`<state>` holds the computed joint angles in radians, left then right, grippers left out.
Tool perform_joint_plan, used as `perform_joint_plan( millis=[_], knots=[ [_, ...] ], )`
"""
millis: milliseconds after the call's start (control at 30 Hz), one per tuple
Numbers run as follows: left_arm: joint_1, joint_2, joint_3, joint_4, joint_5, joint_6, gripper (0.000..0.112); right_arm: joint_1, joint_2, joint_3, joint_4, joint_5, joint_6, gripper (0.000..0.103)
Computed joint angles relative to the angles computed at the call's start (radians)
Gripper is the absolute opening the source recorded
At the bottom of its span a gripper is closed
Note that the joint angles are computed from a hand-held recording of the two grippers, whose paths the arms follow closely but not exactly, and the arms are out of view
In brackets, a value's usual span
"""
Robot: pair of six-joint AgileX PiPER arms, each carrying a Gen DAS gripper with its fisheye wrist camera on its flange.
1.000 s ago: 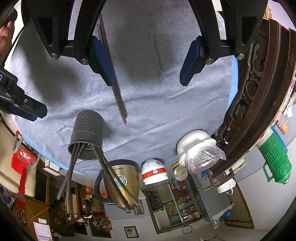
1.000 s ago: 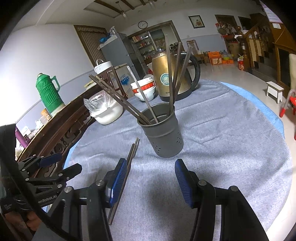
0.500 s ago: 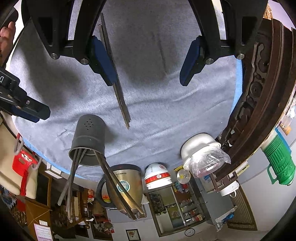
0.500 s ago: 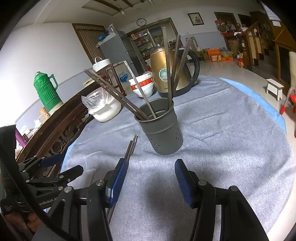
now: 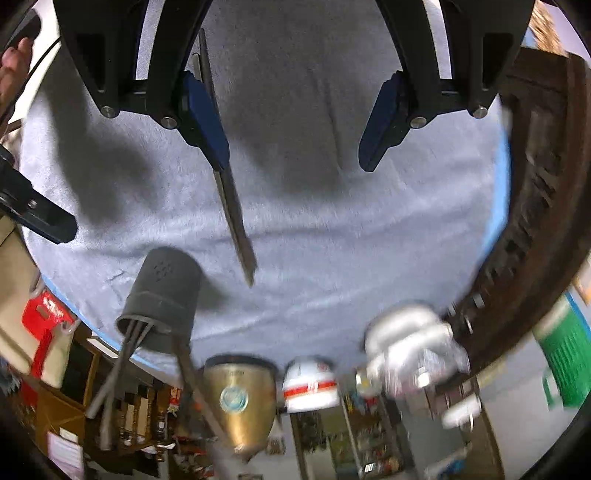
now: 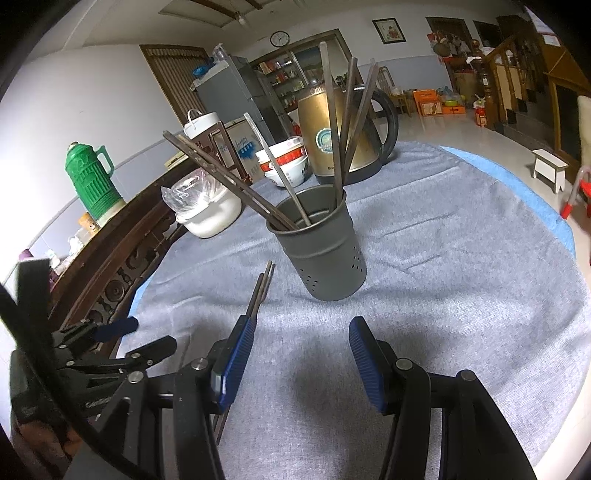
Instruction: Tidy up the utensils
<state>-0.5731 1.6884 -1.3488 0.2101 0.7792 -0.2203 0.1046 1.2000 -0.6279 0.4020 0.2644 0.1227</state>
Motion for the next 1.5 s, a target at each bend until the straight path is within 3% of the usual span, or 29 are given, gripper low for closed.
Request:
perform_joint_plan(
  millis=[200,333,933,1100,1300,1400,1500],
  knots=[
    [0.132,0.072,-0.023,-0.362,0.031,0.241,0.073,0.009,0.015,0.003,0.018,-0.001,-0.006,0.058],
    [0.15,0.102,-0.024,-0.458,0.037,0.301,0.073,0.01,0.025,0.004,0.041,0.001,-0.022,0.058],
    [0.066,0.192,-0.094,-0.286,0.033,0.124,0.073,-0.025,0.026,0.018,0.166,0.004,-0.143,0.058],
    [0.072,0.23,-0.154,-0.267,0.064,0.094,0.074,-0.025,0.021,0.017,0.161,0.007,-0.138,0.058],
    [0.053,0.233,-0.138,-0.158,0.046,0.049,0.072,-0.019,0.024,0.004,0.129,0.021,-0.111,0.058],
    [0.089,0.208,-0.106,-0.206,0.032,0.101,0.066,-0.013,0.06,-0.027,0.149,0.051,-0.133,0.058],
    [0.142,0.185,-0.084,-0.279,0.033,0.161,0.049,-0.005,0.146,-0.084,0.196,0.095,-0.183,0.057]
  ],
)
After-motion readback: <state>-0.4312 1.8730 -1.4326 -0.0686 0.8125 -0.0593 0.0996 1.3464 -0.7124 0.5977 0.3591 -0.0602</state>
